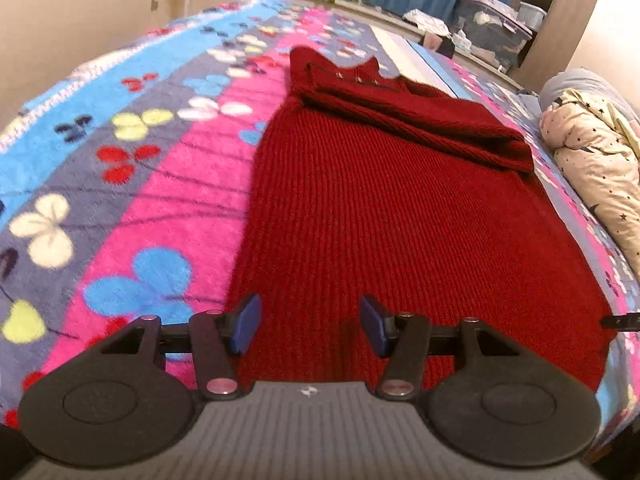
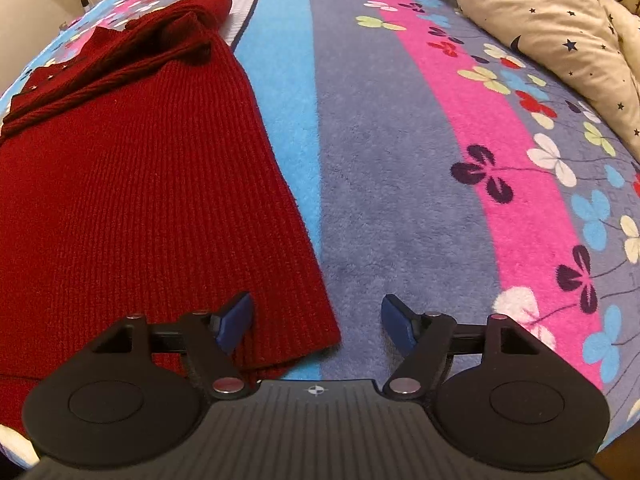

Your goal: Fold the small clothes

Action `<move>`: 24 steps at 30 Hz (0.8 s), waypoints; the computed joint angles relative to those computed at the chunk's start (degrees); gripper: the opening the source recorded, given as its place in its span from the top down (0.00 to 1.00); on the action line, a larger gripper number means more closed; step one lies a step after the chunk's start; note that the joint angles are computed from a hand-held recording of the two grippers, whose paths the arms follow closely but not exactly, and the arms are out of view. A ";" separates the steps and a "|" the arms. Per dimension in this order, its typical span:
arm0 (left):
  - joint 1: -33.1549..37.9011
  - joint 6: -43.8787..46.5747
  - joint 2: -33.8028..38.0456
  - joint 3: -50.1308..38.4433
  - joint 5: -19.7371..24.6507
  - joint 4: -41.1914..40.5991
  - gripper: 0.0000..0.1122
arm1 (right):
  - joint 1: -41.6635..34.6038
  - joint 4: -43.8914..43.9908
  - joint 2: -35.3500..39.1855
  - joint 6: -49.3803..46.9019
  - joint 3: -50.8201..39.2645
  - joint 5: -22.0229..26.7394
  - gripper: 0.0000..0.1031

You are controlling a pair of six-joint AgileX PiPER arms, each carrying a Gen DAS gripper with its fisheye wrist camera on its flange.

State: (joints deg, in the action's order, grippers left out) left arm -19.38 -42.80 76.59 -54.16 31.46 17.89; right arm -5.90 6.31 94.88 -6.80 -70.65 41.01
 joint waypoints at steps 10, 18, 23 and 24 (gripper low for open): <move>-0.34 0.65 1.99 -1.28 1.65 0.93 0.43 | -0.03 0.93 0.81 -0.64 -0.84 -0.42 0.28; 1.06 -0.74 1.72 -0.72 1.16 1.00 0.43 | -1.97 10.55 1.87 -8.70 -2.14 2.99 0.28; -1.12 -9.56 1.13 -0.41 2.28 9.87 0.43 | -1.99 6.06 1.04 -2.83 -1.59 0.13 0.28; -1.01 -11.17 0.98 -0.32 2.56 11.13 0.43 | -2.18 5.21 0.68 -1.43 -1.14 -0.77 0.28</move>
State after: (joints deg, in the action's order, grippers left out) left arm -20.39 -53.98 77.57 -54.48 34.02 29.02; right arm -8.08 11.51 95.56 -8.22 -71.79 40.24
